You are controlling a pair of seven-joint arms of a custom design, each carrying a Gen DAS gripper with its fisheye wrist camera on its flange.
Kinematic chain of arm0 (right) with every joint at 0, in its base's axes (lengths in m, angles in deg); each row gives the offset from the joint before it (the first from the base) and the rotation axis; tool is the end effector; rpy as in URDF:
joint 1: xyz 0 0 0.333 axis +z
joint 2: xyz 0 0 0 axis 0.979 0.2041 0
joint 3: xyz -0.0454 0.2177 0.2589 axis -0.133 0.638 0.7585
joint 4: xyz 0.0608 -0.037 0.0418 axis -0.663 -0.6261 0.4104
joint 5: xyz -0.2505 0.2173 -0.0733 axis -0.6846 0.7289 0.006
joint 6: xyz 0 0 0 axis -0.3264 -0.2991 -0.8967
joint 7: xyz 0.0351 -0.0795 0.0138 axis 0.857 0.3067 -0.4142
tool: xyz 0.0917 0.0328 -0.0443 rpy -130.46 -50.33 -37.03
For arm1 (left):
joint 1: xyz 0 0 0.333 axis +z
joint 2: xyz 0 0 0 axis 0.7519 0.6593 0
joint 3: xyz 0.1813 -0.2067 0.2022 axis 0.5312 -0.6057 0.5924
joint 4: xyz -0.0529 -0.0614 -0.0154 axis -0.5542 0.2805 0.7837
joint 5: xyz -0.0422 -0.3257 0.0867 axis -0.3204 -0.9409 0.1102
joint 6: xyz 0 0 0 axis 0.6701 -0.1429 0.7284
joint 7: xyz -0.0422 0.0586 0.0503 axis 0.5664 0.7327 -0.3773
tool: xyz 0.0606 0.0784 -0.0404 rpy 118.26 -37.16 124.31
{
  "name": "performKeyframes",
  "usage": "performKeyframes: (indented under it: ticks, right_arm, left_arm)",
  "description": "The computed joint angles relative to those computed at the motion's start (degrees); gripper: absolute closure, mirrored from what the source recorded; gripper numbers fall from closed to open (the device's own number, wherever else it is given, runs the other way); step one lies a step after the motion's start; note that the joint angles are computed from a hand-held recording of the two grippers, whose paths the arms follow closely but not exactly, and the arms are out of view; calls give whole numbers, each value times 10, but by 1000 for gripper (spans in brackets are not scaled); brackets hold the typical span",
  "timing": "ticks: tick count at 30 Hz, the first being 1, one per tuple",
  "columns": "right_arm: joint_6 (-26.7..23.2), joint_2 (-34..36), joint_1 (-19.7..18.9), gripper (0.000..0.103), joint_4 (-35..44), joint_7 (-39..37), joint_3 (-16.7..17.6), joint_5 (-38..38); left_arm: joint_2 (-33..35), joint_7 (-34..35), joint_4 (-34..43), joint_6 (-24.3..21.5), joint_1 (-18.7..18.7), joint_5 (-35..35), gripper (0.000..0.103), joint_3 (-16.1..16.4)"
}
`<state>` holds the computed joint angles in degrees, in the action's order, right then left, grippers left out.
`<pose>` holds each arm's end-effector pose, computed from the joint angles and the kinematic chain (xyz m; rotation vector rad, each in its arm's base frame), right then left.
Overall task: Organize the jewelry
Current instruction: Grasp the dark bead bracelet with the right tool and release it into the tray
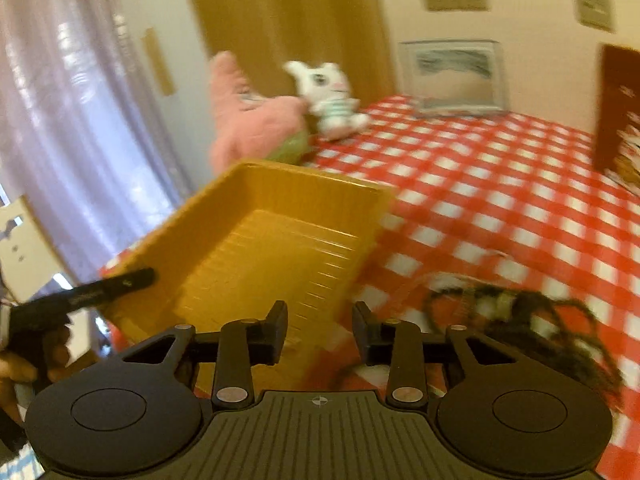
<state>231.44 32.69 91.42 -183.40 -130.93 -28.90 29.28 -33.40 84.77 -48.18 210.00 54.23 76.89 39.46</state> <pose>0.4278 0.2384 0.5504 -1.3637 1.8367 -0.6196 0.5656 -0.2713 0.5197 -1.5029 2.0044 -1.3762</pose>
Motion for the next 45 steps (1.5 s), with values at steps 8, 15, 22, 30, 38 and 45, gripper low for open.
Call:
performKeyframes:
  ticks: [8,15,22,30,38,45]
  right_arm:
    - [-39,-44,0,67,-75,-77,5,130]
    - [-48,-21,-10,68,-62,-61,22,120]
    - [-75,18,9,83,-33,-53,2,110]
    - [-109,46,33,94,-9,-49,-15,74]
    - [-96,23,33,97,-13,11,-24,38]
    - [-87,3,18,97,22,53,-8,-30]
  left_arm:
    - [2,20,9,-12,10,-2,98,-9]
    - [-1,40,12,-16,11,-16,98,-5]
    - [0,53,13,-17,12,-30,98,-8]
    - [-1,62,14,-17,10,-39,98,-6]
    - [-2,65,13,-16,6,-44,98,-3]
    - [0,69,14,-15,8,-46,98,-7]
